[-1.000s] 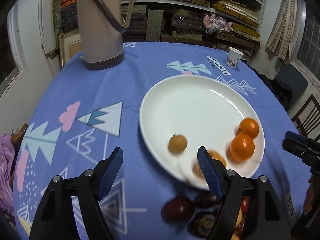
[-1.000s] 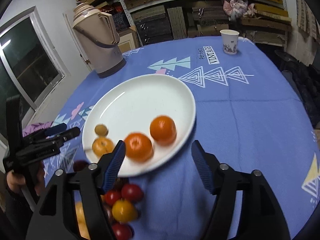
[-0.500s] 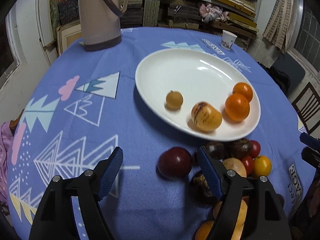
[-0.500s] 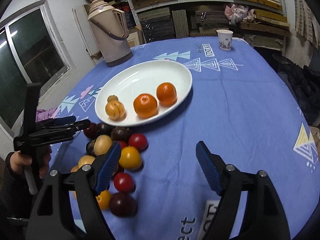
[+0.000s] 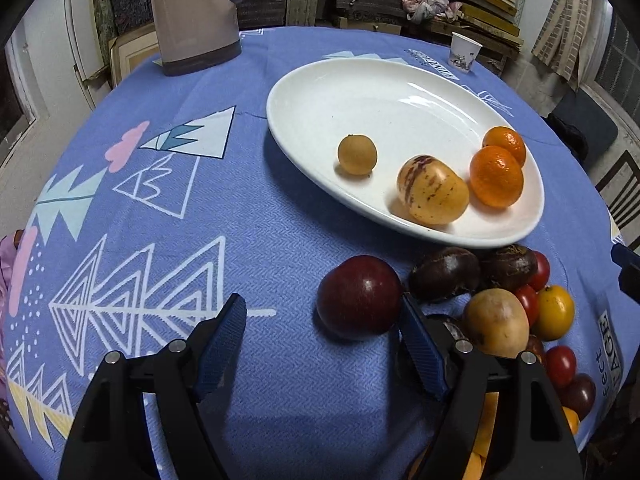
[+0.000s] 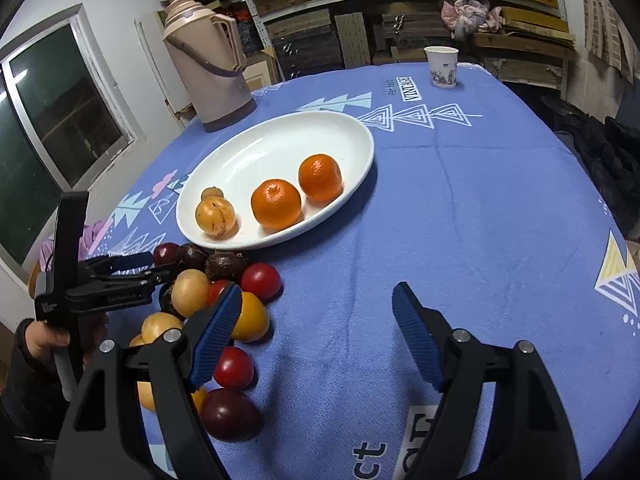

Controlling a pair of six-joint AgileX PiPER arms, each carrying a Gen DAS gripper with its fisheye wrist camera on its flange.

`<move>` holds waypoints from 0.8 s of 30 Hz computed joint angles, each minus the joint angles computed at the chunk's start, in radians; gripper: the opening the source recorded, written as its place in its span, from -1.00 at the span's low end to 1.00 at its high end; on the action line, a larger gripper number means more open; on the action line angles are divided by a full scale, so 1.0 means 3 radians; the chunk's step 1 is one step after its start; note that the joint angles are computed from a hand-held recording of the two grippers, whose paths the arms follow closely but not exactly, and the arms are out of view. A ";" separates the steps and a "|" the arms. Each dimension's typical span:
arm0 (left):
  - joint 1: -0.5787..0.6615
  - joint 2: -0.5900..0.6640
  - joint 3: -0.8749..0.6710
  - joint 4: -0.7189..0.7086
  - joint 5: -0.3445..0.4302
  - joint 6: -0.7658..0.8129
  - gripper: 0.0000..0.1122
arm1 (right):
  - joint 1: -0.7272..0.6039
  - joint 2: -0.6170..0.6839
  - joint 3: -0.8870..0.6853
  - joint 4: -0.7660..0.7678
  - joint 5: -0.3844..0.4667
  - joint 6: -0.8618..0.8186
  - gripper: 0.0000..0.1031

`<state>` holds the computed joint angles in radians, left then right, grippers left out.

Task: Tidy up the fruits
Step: 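Grasp a dark red plum with the left tool while the right tool grasps another plum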

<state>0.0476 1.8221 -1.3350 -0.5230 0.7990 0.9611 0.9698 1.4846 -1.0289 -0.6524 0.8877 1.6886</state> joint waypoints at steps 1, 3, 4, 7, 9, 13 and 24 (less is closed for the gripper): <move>-0.0015 0.0008 0.0003 -0.0002 -0.0040 0.0006 0.40 | -0.0010 0.0003 0.0003 0.0014 -0.0020 0.0001 0.50; -0.0054 -0.0002 0.0034 0.0031 -0.0122 0.0001 0.38 | -0.0025 0.0006 0.0011 0.0030 -0.0053 -0.0003 0.51; -0.0075 -0.0014 0.0059 0.0053 -0.0175 -0.0020 0.37 | -0.0021 0.0007 0.0011 0.0030 -0.0061 -0.0005 0.51; -0.0070 -0.0053 0.0112 -0.0012 -0.0202 0.0064 0.10 | -0.0009 0.0042 -0.0025 0.0060 -0.0057 -0.0079 0.51; -0.0032 -0.0092 0.0148 -0.0112 -0.0156 0.0204 -0.30 | 0.0010 0.0108 -0.0103 0.0118 -0.0027 -0.0226 0.51; 0.0048 -0.0148 0.0233 -0.0196 -0.0095 0.0311 -0.31 | 0.0126 0.0201 -0.0242 0.0254 0.0057 -0.0546 0.51; 0.0168 -0.0176 0.0301 -0.0410 0.0009 0.0535 -0.30 | 0.0563 0.0345 -0.0417 0.0638 0.0168 -0.1032 0.39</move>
<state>0.0981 1.7694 -1.2447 -0.6459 0.8018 1.1217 1.1387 1.5881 -1.1541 -0.4610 0.9382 1.3789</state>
